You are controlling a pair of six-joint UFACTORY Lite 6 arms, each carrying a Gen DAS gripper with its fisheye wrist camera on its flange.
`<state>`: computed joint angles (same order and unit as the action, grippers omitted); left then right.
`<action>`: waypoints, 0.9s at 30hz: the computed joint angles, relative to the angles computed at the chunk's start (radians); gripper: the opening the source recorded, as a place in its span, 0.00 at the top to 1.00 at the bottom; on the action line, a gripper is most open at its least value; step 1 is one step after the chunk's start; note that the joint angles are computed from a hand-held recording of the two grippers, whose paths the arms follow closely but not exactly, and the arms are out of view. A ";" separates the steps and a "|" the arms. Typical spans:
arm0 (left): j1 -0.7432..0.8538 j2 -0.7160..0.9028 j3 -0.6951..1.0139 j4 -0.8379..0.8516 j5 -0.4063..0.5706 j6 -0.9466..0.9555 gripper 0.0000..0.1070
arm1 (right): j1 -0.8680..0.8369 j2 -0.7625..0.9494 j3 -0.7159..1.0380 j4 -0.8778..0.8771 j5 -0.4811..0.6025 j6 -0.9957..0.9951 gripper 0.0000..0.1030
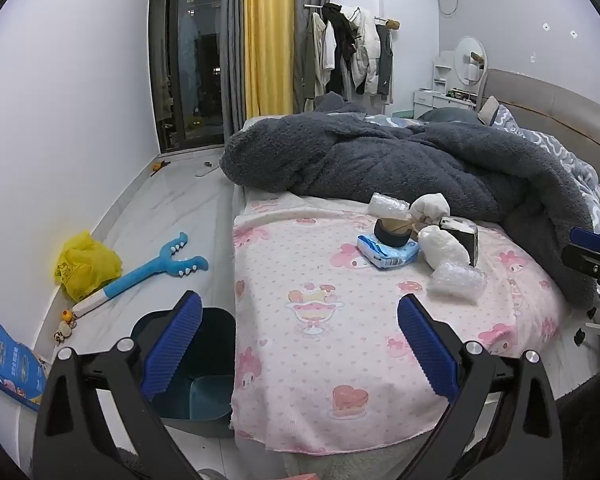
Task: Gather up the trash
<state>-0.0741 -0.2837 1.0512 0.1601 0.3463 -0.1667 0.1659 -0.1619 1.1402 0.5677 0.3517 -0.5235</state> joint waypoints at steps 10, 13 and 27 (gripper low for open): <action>0.001 0.001 0.001 -0.004 0.002 0.003 0.07 | 0.008 0.009 0.006 -0.001 -0.003 -0.002 0.03; 0.002 0.001 0.002 -0.006 0.002 0.005 0.07 | 0.007 0.011 0.006 0.009 -0.004 -0.011 0.03; 0.002 0.002 0.002 -0.006 0.002 0.004 0.07 | 0.010 0.014 0.010 0.004 -0.005 -0.006 0.03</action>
<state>-0.0719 -0.2821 1.0530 0.1544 0.3482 -0.1622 0.1756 -0.1475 1.1505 0.5717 0.3472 -0.5295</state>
